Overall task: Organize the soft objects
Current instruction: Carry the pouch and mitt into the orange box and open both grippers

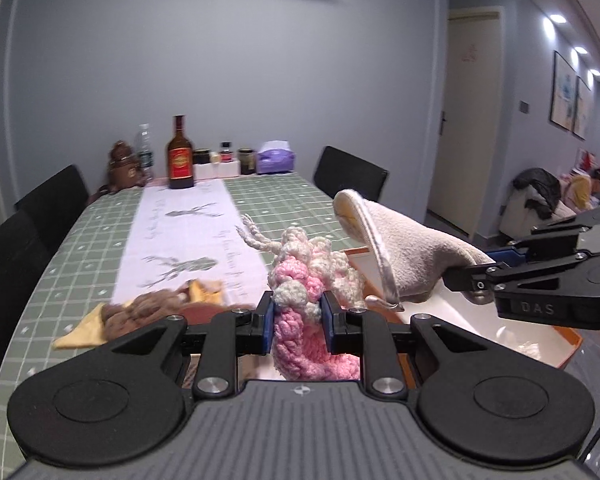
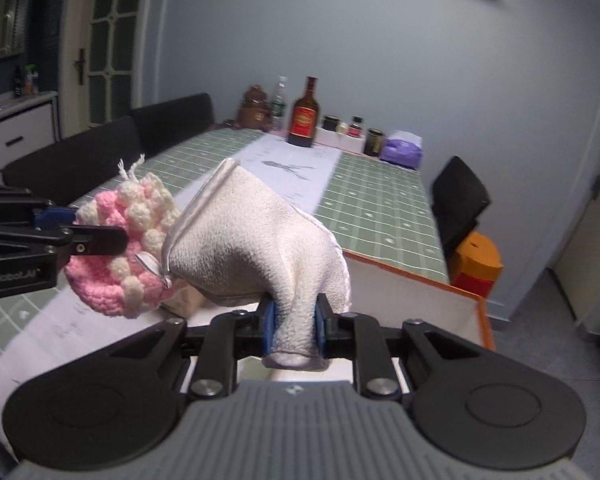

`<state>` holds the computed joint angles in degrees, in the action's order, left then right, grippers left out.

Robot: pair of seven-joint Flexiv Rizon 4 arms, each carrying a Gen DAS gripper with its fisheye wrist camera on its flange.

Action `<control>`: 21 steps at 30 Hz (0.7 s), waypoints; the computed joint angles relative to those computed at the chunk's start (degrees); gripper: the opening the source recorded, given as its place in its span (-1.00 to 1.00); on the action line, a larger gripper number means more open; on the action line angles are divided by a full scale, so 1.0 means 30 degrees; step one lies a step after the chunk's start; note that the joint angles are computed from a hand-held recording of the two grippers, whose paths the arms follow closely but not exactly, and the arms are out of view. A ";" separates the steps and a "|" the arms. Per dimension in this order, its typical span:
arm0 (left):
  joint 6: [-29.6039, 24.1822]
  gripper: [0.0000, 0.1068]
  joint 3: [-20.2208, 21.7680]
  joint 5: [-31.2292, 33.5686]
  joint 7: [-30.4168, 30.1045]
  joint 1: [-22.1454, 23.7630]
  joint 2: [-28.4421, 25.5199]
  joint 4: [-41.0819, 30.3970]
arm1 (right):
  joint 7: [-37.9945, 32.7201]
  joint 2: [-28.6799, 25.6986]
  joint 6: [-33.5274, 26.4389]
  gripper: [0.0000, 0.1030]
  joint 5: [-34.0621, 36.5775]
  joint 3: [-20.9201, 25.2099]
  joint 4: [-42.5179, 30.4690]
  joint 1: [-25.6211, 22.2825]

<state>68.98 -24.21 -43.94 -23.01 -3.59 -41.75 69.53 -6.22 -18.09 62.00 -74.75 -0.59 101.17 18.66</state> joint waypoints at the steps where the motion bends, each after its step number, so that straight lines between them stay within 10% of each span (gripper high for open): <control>1: -0.0154 -0.51 0.0029 0.0233 0.0009 -0.0253 -0.0160 -0.0283 | -0.0280 0.0176 -0.0255 -0.64 0.0373 0.0027 0.0190 -0.0115; 21: -0.7126 -0.51 0.4861 0.8548 -0.3284 -0.5779 -0.6005 -1.0835 | -0.9866 -0.0515 -0.3784 -0.63 0.7450 0.0278 0.0444 -0.1618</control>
<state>47.60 -9.62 -18.29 -32.86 -20.93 -59.77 37.02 -35.82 -19.63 50.65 -52.40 0.25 102.50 13.80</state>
